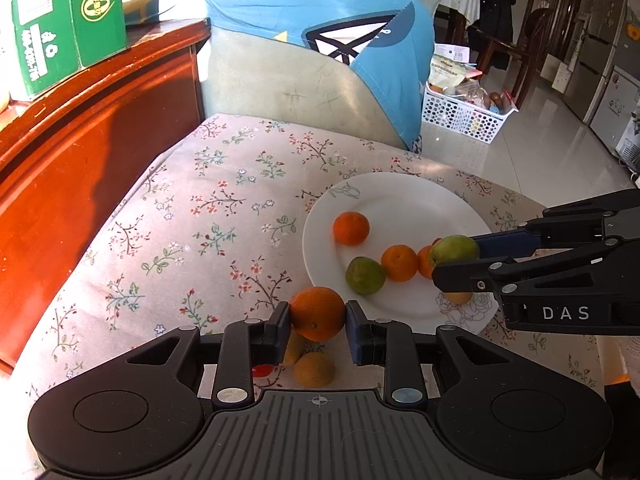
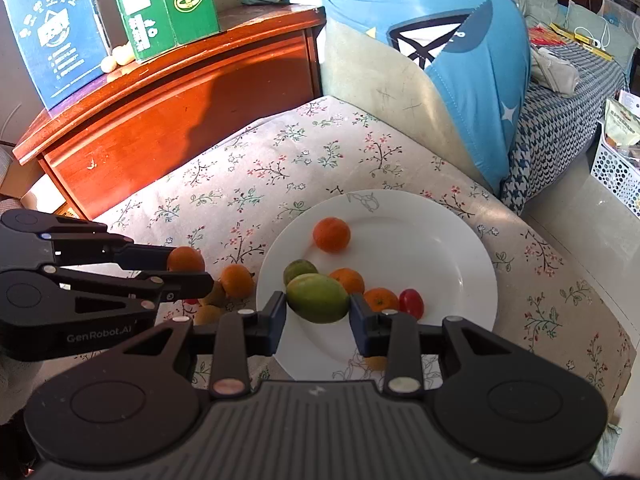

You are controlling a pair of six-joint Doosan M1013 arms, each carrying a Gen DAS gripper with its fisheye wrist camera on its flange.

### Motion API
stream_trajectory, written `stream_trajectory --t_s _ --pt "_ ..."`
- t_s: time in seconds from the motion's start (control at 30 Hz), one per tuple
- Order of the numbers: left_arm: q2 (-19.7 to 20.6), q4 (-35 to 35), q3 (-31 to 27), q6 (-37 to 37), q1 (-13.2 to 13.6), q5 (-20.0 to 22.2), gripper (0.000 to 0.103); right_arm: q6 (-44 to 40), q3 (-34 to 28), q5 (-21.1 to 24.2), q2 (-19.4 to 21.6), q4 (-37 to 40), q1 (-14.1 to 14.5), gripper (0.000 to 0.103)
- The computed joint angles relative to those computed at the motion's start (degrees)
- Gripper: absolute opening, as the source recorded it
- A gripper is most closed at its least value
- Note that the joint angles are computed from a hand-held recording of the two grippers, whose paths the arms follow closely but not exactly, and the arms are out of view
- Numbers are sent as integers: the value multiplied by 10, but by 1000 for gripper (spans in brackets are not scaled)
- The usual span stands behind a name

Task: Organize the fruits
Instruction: 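Carry the lime and orange onto the plate and open both grippers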

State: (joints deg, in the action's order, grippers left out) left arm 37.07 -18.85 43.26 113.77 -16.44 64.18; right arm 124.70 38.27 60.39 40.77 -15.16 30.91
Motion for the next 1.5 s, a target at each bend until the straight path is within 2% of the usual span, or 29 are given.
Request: stream_trajectory --t_s 0.47,1.07,1.17,1.23,1.4,1.5 --pt "28 -34 -39 7 -21 50 26 77 -3 21 7 -15 -27 34" --pt "38 -2 -49 -4 -35 55 28 99 -31 52 28 -7 -33 36" --pt "39 -2 -55 -12 -35 59 38 113 -22 37 22 -15 -33 36" --pt "35 -2 -52 -14 -34 48 55 128 -18 30 18 -25 -32 39" --pt "24 4 -45 -6 -30 25 68 144 -11 19 12 -32 -31 42" --pt "22 13 -47 -14 -27 21 69 144 -11 20 12 -33 -29 46"
